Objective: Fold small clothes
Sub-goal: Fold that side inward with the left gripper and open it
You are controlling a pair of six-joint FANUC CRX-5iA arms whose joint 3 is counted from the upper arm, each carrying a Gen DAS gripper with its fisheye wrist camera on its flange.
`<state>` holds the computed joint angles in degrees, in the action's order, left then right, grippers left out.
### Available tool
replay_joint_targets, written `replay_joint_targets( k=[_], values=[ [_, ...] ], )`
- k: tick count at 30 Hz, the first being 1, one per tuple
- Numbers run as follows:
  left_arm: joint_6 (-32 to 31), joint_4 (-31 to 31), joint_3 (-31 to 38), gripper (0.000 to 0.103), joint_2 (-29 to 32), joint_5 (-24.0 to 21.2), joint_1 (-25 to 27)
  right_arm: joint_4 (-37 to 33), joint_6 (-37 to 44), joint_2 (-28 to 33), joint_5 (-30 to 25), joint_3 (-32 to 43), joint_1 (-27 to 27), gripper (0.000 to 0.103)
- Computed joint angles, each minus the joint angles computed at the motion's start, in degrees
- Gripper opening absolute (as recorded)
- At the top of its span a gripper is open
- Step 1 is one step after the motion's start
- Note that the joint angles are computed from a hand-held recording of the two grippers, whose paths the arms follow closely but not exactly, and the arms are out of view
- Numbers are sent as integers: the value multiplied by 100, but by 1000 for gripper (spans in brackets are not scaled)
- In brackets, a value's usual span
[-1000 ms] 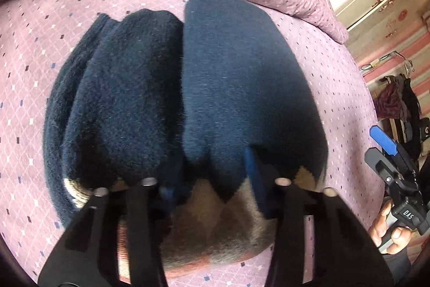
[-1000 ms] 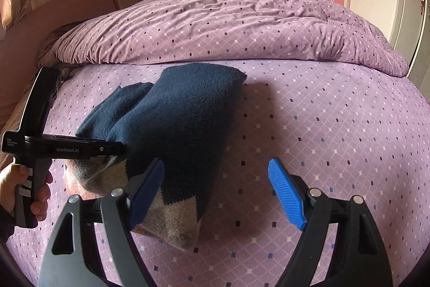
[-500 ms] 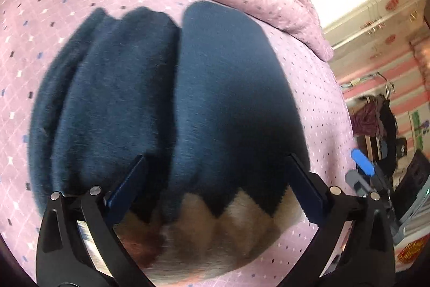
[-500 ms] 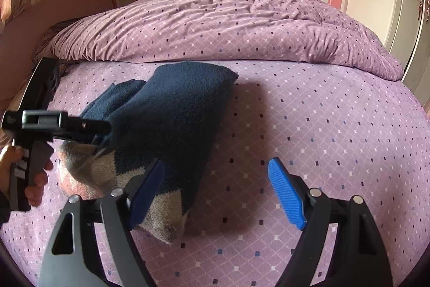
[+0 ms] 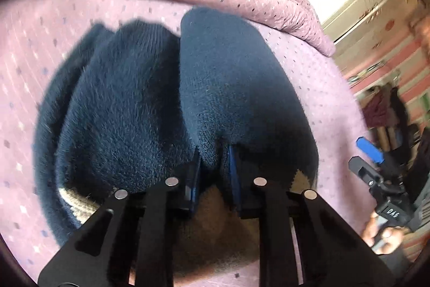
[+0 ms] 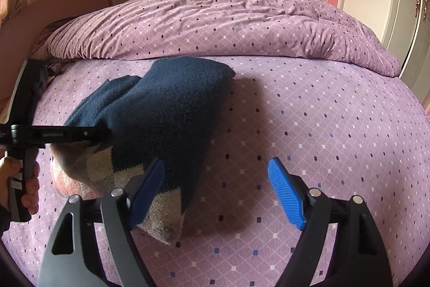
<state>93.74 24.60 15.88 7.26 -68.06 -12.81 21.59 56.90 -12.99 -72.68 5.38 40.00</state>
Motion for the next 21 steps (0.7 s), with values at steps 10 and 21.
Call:
replay_joint_targets(
  k=[10, 21],
  values=[
    [1012, -2170, 404, 13, -886, -171, -627, 282, -46, 13, -12, 76, 190, 80],
    [1368, -2480, -824, 12, -1772, -450, -174, 393, -120, 136, -41, 126, 678, 80]
  ],
)
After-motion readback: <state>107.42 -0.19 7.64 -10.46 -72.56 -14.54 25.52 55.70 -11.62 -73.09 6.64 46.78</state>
